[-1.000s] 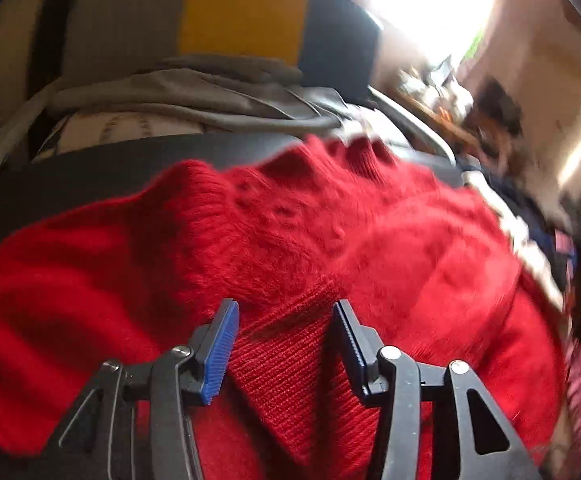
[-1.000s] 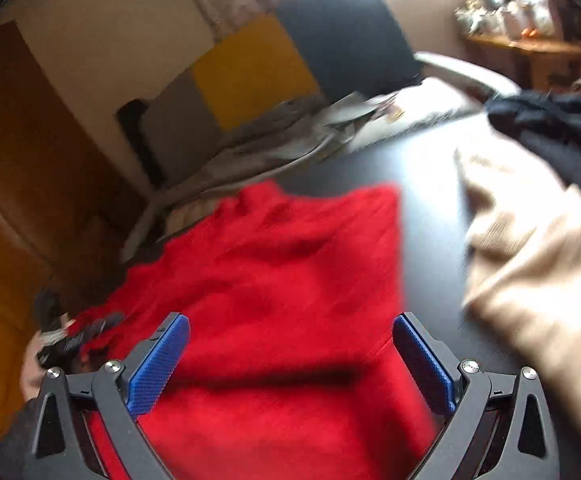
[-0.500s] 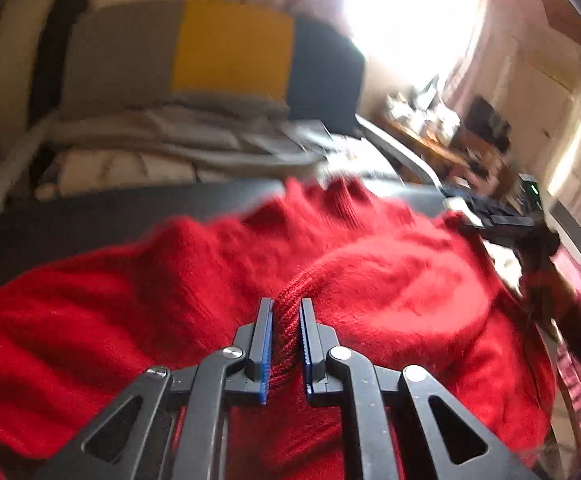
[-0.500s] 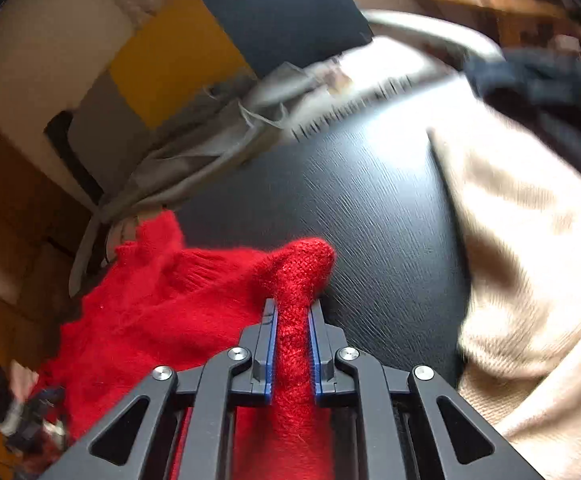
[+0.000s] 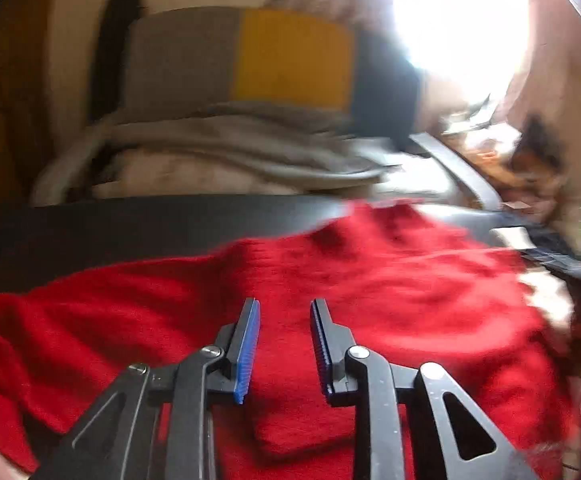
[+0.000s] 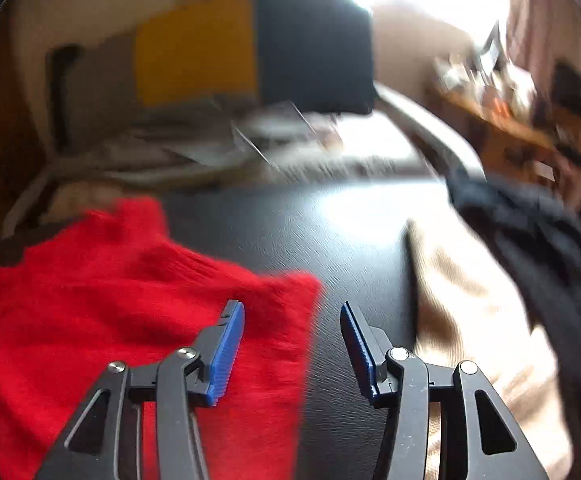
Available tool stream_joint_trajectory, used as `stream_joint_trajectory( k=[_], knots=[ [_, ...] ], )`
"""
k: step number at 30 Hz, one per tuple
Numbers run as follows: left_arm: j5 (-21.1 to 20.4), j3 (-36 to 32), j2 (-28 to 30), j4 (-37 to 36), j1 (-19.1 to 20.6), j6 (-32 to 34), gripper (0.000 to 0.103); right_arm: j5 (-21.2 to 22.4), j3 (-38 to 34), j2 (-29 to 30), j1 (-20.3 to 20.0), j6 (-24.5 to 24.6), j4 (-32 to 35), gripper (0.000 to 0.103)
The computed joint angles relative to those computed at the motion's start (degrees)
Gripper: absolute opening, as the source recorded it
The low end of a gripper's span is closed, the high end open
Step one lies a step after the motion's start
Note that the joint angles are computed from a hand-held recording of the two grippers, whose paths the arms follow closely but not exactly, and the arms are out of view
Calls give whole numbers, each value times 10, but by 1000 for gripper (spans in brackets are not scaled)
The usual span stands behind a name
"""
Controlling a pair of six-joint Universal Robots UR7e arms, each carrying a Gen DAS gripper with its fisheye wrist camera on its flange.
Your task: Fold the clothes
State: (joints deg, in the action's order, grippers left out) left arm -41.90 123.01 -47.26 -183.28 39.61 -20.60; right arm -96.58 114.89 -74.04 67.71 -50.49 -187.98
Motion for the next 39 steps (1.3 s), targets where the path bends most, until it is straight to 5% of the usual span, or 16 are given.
stream_joint_trajectory(
  k=[3, 7, 11, 16, 21, 28, 31, 36, 39],
  knots=[
    [-25, -4, 13, 41, -16, 36, 27, 37, 54, -31, 6, -68, 28, 67],
    [-44, -5, 29, 137, -12, 4, 27, 9, 105, -33, 12, -121, 23, 67],
    [-73, 40, 2, 94, -9, -40, 28, -32, 128, -28, -10, -122, -15, 69],
    [-62, 47, 1, 81, -9, -43, 29, 38, 133, -65, -64, -94, 44, 77],
    [-97, 22, 1, -9, 4, 8, 33, 29, 117, -74, -41, -100, 104, 79],
    [-157, -133, 43, 42, 80, 131, 45, 54, -43, -7, 26, -60, 290, 79],
    [-174, -220, 83, 98, 107, 166, 46, 24, -140, 67, 53, -35, 329, 78],
    [-195, -327, 140, 194, 137, 203, 48, -19, -265, 159, 77, -15, 399, 55],
    [-202, -382, 171, 251, 149, 214, 48, -22, -293, 182, 80, -20, 429, 53]
  ],
)
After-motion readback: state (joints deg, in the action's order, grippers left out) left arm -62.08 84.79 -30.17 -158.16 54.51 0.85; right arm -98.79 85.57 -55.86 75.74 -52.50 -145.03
